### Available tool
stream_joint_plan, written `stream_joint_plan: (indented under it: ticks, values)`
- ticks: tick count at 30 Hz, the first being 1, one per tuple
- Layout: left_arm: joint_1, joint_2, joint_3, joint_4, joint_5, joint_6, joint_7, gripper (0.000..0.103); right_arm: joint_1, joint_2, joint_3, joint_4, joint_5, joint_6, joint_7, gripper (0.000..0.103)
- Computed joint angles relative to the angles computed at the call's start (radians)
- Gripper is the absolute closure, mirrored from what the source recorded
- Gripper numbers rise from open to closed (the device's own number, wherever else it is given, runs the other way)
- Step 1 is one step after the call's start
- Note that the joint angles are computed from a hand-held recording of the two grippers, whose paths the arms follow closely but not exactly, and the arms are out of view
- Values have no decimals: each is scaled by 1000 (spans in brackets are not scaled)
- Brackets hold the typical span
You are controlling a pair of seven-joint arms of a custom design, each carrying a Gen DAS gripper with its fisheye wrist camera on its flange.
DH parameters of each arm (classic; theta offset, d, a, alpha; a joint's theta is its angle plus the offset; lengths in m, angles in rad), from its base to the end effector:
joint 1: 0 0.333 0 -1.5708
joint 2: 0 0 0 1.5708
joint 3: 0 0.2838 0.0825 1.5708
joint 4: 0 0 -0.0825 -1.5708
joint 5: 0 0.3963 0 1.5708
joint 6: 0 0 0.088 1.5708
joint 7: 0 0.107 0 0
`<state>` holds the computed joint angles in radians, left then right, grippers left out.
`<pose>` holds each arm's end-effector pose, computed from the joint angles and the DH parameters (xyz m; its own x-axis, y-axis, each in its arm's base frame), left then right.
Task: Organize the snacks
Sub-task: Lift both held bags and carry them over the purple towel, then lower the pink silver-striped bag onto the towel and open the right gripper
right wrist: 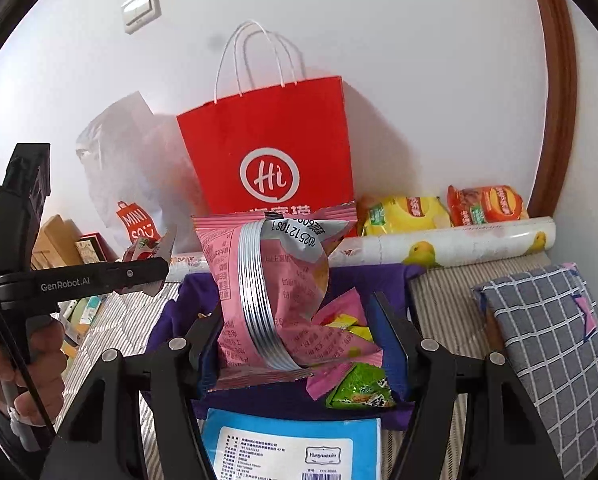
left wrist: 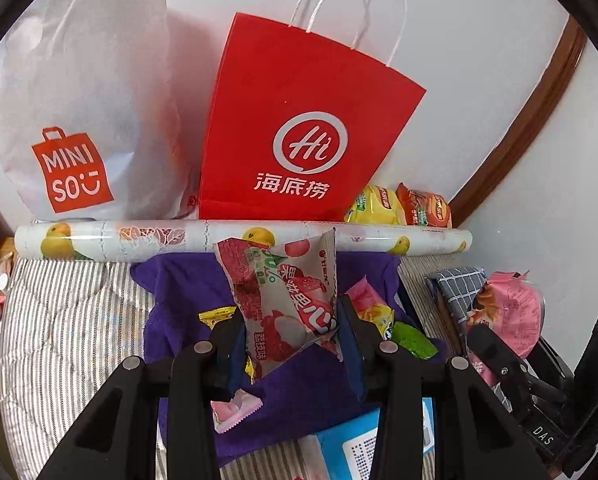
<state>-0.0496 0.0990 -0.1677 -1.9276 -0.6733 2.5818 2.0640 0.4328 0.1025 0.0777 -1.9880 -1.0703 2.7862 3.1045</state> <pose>0.6197 -0.1228 0.4595 -0.3201 -0.8852 0.3375 -0.8097 0.0707 -0.5826 0.5225 0.3369 0.4360 -0.0348 -0.9800 -0.1961 -0.6190 0.1752 -0.7656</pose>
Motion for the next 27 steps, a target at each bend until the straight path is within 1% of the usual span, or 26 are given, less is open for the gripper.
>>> stream_joint_plan:
  ticks: [5,9,15,17,19,23,27]
  values:
    - [3,33,0,17,12,-4,-12,65,1,40,-9,29,13,16,-24,38]
    - [7,62,-1,42,41,-19,-35,65,7,95,-20,61,68,36,-69,38]
    - [14,89,0,62,85,-17,-74,65,27,184,-38,112,189,62,-164,38]
    - [22,95,-4,66,75,-27,-69,65,17,215,-23,130,279,69,-253,38]
    - [25,94,-6,64,73,-27,-64,65,12,242,-8,148,361,63,-342,38]
    - [22,104,-7,68,89,-28,-71,65,40,292,-17,198,442,7,-451,38]
    - [21,123,-5,83,114,-37,-96,65,60,308,-29,212,492,-15,-507,38]
